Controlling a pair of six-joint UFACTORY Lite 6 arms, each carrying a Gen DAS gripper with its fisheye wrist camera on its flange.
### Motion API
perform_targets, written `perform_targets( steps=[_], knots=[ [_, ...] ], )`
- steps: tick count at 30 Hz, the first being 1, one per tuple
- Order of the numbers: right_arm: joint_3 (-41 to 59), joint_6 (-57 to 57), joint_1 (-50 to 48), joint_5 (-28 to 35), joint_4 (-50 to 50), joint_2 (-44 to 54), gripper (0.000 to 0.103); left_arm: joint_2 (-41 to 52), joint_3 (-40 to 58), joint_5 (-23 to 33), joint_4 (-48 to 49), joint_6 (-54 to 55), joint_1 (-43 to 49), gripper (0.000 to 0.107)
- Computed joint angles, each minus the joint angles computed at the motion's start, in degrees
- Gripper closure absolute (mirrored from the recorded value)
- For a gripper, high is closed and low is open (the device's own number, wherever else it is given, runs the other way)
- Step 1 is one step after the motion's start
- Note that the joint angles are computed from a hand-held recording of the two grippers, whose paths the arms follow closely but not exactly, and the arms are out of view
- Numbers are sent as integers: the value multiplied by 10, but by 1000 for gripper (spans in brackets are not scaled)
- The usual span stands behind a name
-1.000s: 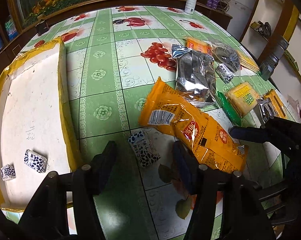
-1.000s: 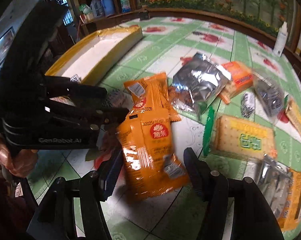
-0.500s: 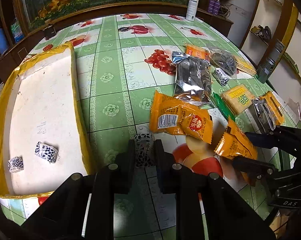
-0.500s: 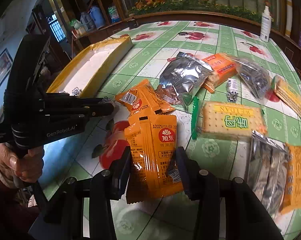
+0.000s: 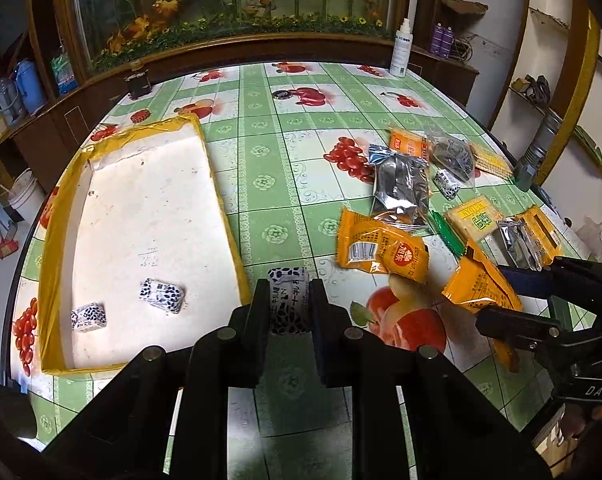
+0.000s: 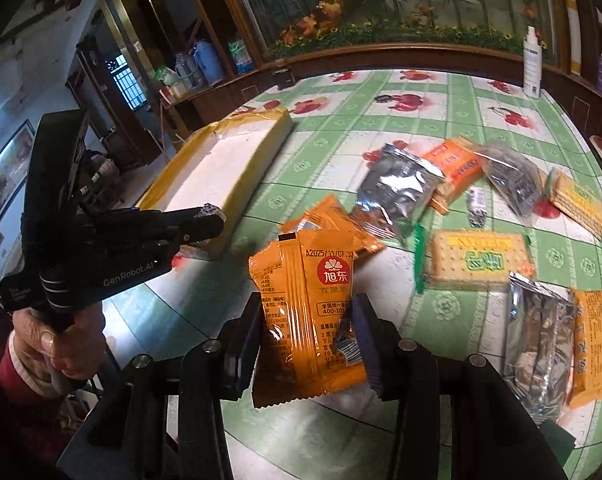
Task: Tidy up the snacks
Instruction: 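Carry the candy and orange packet into the box lid and open both tools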
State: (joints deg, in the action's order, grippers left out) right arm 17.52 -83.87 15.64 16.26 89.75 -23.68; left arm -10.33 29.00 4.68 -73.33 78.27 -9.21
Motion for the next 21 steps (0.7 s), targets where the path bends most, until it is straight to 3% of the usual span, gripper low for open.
perform_targets(
  steps=[12, 21],
  knots=[
    [125, -57, 139, -58, 119, 116, 58, 1, 12, 66, -66, 124, 156, 91],
    [245, -170, 175, -28, 262, 262, 58, 59, 63, 111, -82, 186, 273, 91]
  ],
)
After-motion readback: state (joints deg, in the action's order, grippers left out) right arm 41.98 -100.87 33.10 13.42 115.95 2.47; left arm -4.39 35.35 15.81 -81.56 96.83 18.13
